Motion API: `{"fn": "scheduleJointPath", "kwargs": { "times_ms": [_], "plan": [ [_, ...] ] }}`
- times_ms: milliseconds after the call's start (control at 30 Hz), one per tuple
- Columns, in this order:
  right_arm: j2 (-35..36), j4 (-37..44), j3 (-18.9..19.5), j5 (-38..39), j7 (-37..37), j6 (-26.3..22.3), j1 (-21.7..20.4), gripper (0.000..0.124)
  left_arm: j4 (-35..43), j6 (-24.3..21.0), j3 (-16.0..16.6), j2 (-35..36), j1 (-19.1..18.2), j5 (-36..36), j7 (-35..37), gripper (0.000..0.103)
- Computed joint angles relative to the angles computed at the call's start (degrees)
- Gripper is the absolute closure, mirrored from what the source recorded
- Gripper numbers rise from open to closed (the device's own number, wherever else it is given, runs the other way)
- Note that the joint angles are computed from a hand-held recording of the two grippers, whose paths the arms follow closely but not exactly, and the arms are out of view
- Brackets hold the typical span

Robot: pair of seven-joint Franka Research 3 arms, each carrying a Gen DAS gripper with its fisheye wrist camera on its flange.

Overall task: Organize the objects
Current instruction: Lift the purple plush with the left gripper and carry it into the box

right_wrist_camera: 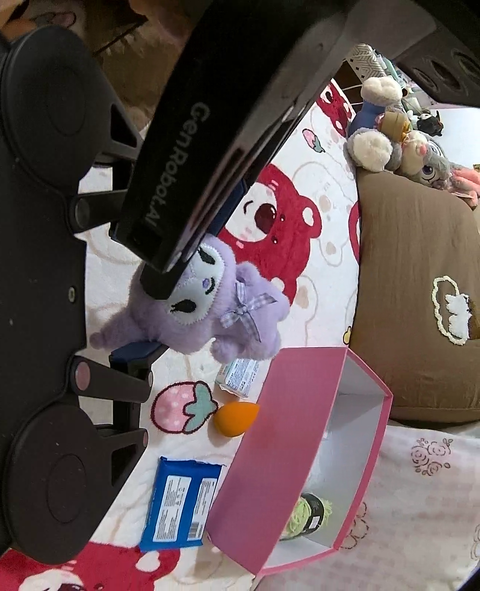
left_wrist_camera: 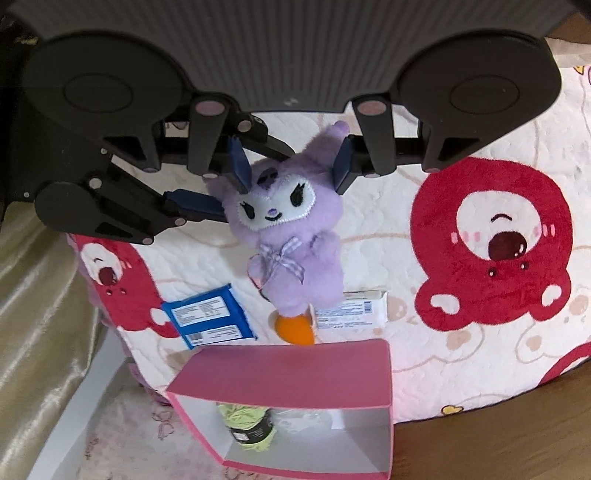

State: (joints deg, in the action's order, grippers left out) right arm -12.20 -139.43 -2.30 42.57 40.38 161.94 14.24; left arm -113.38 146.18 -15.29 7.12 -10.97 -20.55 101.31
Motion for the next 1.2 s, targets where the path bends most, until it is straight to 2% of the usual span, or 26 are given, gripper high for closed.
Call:
{"fn": "scheduleJointPath", "kwargs": {
  "times_ms": [133, 300, 467, 667, 800, 967, 1200],
  "plan": [
    [-2.05, 0.52, 0.36, -3.67, 3.76, -2.49, -1.42, 0.069, 1.07, -1.81, 0.02, -1.08, 0.03, -0.56, 1.03, 0.056],
    [-3.11, 1.13, -0.01, -5.08, 3.78, -0.8, -1.3, 0.069, 1.49, -0.01, 0.18, -2.08, -0.54, -1.69, 1.47, 0.056],
    [-2.83, 3.28, -0.52, -6.47, 4.48, -0.72, -1.56, 0.069, 5.34, -2.08, 0.46, -0.98, -0.22, -3.54, 1.92, 0.056],
    [-1.05, 6.49, -2.74, -1.08, -0.14, -1.08, -0.6, 0.07, 11.24, -4.43, 0.2, 2.23, 0.66, -4.77, 2.48, 0.057],
    [1.03, 8.63, -2.35, 1.41, -2.58, -0.28, -1.05, 0.07, 14.42, -4.78, -0.24, 4.33, 1.02, -3.71, 1.35, 0.057],
    [5.27, 13.95, -1.13, -0.64, -1.91, -0.27, -3.0, 0.07, 21.38, -5.29, -0.69, 9.11, 1.07, -0.31, -1.68, 0.057],
    [15.9, 28.77, 0.04, -4.82, -2.64, -7.04, -7.24, 0.071, 39.93, -10.27, -1.07, 21.71, 0.49, 5.52, -7.92, 0.056]
  ]
}}
